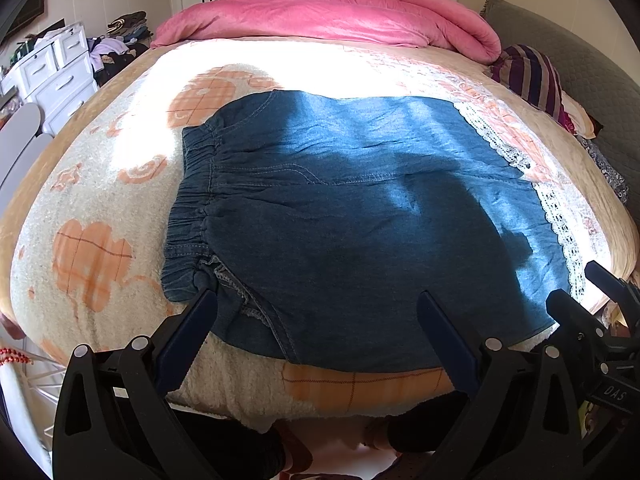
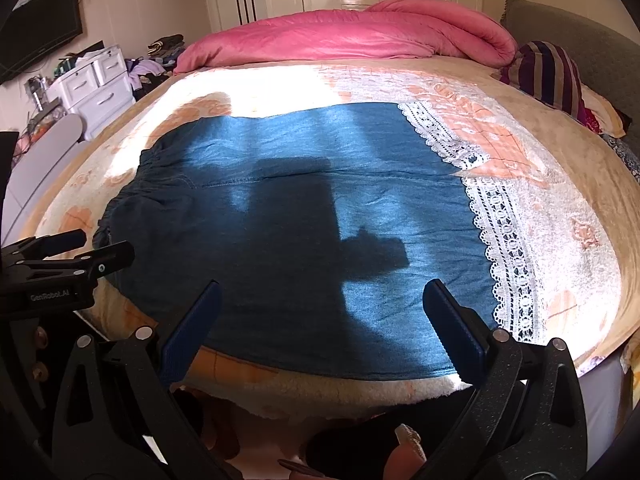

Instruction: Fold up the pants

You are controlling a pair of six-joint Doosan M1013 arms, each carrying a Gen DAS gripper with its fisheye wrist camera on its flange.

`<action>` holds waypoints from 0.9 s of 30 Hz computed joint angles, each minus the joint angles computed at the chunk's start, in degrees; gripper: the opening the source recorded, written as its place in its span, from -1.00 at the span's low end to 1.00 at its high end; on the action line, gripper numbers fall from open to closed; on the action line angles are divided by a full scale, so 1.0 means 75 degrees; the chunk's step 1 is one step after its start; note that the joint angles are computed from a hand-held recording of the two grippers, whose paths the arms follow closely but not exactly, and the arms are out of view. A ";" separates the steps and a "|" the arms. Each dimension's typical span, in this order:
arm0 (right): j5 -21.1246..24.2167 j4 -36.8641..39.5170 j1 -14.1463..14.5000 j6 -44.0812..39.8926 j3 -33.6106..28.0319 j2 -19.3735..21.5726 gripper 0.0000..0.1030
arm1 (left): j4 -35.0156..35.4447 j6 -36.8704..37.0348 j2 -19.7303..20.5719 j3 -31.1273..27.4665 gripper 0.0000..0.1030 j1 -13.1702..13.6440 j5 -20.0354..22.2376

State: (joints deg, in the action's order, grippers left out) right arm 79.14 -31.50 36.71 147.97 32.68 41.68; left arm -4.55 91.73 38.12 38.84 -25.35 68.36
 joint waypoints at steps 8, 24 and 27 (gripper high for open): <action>0.0019 -0.0010 0.0001 -0.0054 -0.0121 0.0069 0.84 | 0.0007 0.0025 0.0051 -0.0105 0.92 0.0011 0.0056; 0.0428 0.0276 -0.0232 -0.1069 -0.1542 0.0814 0.84 | 0.0002 -0.0102 0.0524 -0.0833 0.92 0.0139 0.0467; 0.0617 0.0539 -0.0350 -0.1465 -0.2182 0.1130 0.84 | -0.0036 -0.0205 0.0810 -0.1341 0.92 0.0193 0.0802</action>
State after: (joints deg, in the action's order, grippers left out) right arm 83.76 -27.46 34.09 136.98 16.31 50.16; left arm -4.82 90.19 44.19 28.78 -23.90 74.37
